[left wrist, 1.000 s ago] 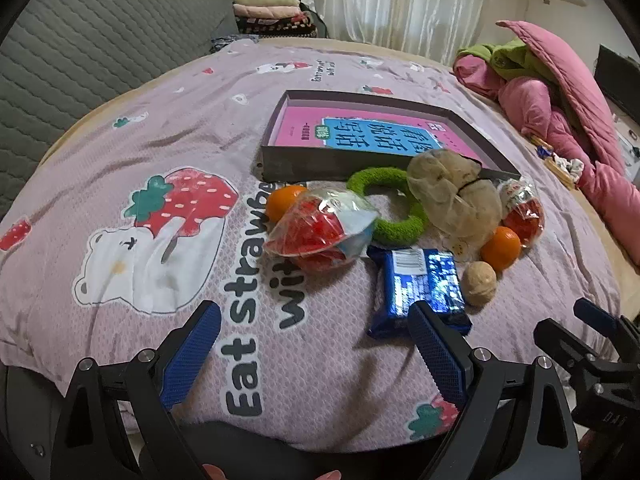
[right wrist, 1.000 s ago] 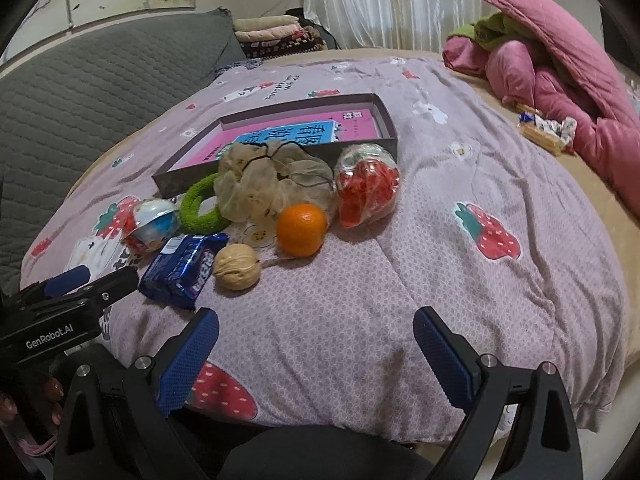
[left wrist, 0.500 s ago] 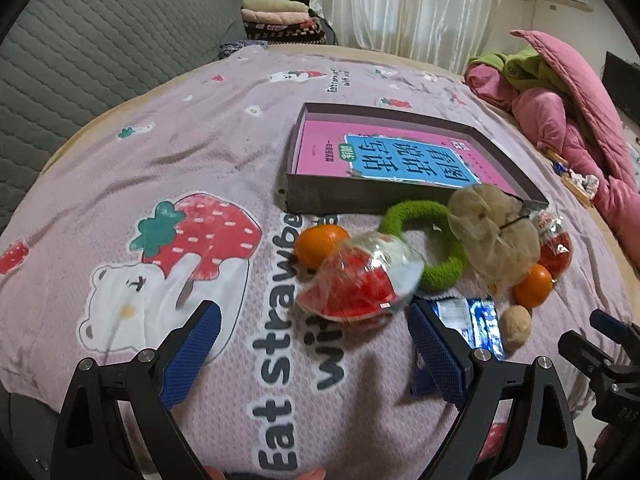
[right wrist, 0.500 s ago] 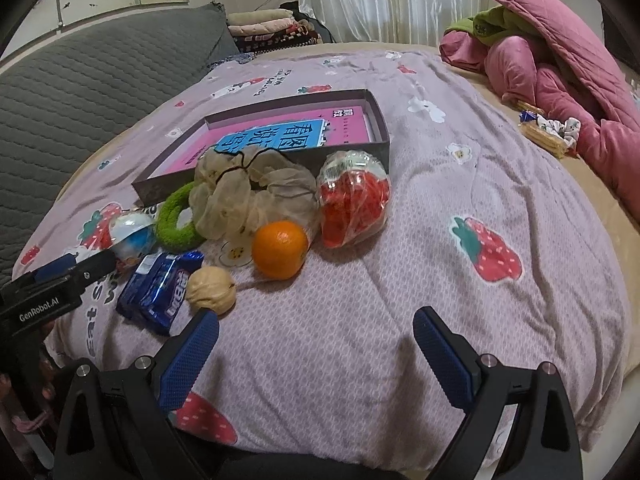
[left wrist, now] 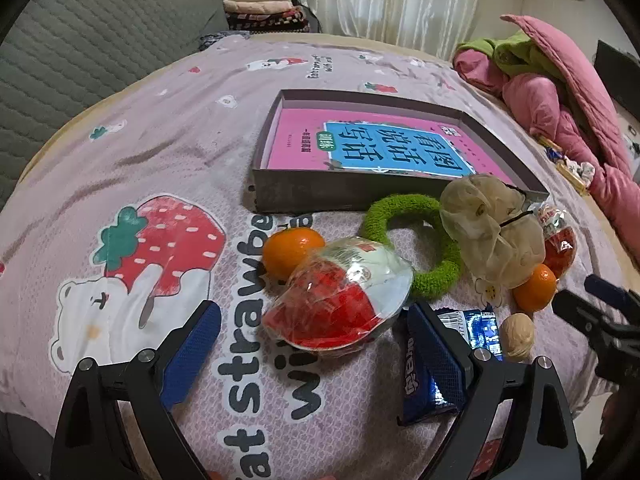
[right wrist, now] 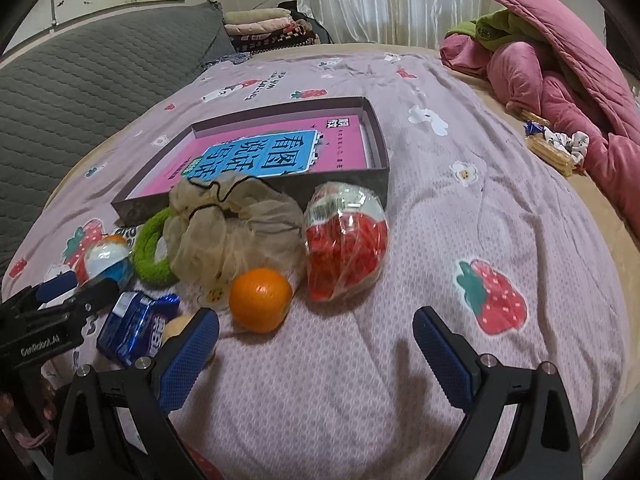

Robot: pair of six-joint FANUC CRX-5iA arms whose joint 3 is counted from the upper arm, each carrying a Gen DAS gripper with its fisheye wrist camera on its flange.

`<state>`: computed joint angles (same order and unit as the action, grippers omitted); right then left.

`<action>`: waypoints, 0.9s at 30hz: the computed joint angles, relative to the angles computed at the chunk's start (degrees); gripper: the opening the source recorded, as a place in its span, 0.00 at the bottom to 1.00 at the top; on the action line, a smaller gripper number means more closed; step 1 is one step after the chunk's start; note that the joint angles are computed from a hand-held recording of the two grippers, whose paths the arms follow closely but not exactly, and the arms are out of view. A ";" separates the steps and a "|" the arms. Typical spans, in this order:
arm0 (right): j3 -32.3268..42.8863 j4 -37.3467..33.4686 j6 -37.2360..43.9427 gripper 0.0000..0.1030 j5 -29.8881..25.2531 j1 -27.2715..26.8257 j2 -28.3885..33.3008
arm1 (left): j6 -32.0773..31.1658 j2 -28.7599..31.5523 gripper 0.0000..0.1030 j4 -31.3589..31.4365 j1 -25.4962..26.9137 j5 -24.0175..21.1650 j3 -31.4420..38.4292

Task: Organize objects
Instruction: 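Close the left tool on its candy egg while the right tool grasps the wrapped red egg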

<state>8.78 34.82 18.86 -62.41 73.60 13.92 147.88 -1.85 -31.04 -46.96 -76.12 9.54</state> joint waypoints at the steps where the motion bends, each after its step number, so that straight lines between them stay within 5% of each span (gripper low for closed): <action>1: 0.23 -0.11 0.25 0.95 0.04 -0.26 0.21 | 0.01 0.34 0.92 -0.37 -0.16 -0.35 0.37; 11: 1.41 -1.20 -0.95 0.91 1.79 -2.88 0.89 | -0.26 1.11 0.91 -1.58 -0.62 -0.32 1.39; 17: 5.26 -5.41 2.86 0.72 -0.04 -4.82 2.82 | -1.84 1.49 0.71 -0.05 0.08 0.88 1.37; 27: 8.48 -5.39 8.01 0.50 -2.27 -4.98 5.79 | -2.10 3.02 0.66 -2.27 -1.57 -1.10 3.27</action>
<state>17.26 29.43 26.87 -64.68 68.62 19.71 145.78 1.17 -33.31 -48.53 -77.22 12.81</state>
